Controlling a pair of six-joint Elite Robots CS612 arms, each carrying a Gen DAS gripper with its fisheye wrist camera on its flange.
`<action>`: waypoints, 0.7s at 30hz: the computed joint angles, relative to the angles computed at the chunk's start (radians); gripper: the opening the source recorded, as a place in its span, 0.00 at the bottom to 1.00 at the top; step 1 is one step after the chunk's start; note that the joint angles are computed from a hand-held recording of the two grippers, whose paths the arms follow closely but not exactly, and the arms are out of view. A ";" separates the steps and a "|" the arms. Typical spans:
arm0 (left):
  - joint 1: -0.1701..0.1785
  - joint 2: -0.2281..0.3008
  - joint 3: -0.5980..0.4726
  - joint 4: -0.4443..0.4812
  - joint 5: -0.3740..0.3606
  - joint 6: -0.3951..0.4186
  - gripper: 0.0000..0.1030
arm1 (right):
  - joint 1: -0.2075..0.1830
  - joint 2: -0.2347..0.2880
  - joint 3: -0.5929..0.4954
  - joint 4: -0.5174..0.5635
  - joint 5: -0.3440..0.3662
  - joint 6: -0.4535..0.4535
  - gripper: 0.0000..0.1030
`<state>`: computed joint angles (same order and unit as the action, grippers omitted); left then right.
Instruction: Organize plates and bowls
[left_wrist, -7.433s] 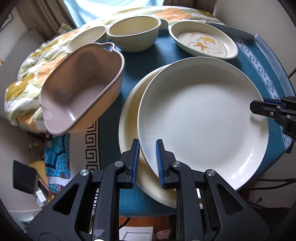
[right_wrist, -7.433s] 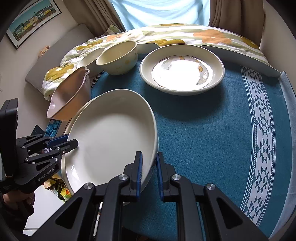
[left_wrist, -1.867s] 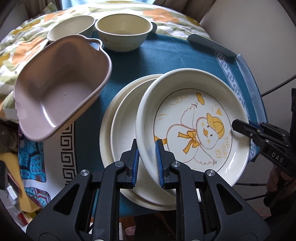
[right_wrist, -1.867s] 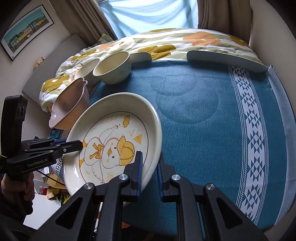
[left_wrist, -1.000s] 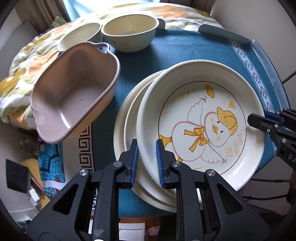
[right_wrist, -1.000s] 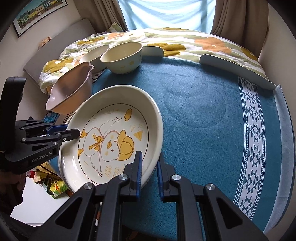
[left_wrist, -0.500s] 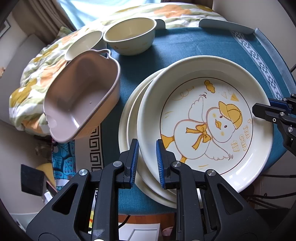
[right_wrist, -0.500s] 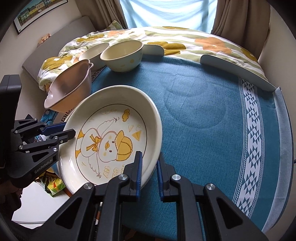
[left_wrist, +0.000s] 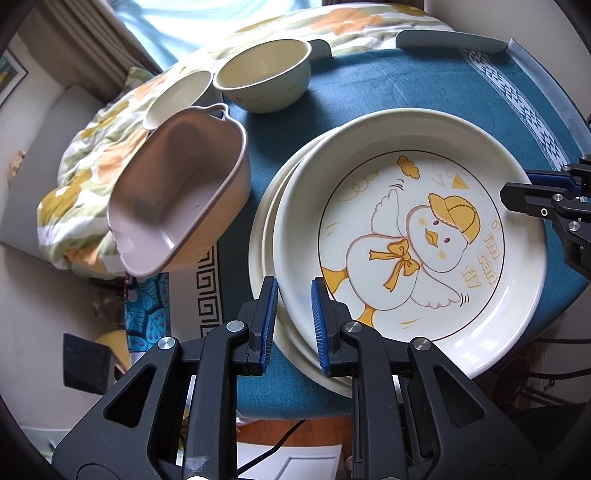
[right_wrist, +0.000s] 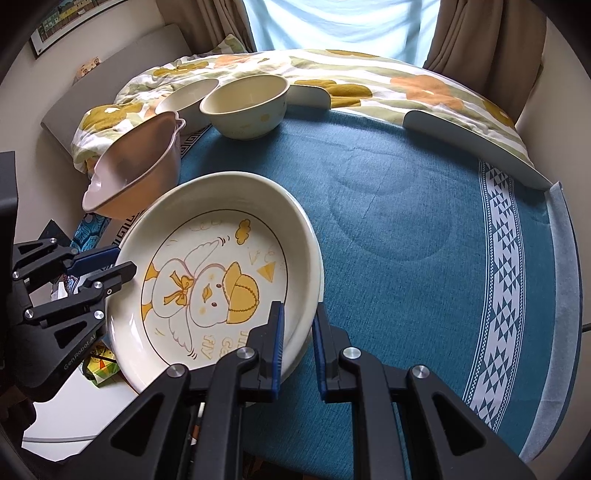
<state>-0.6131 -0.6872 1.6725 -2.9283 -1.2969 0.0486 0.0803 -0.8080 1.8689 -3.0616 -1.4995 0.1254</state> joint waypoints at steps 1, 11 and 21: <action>-0.001 0.000 0.003 -0.009 0.013 0.003 0.15 | -0.001 0.001 0.000 -0.001 0.006 0.000 0.13; 0.011 0.000 -0.002 0.001 -0.024 -0.023 0.15 | -0.001 0.005 -0.003 0.005 0.010 -0.001 0.13; 0.019 -0.001 -0.007 0.035 -0.107 -0.035 0.89 | -0.003 -0.002 0.006 0.004 0.022 0.006 0.13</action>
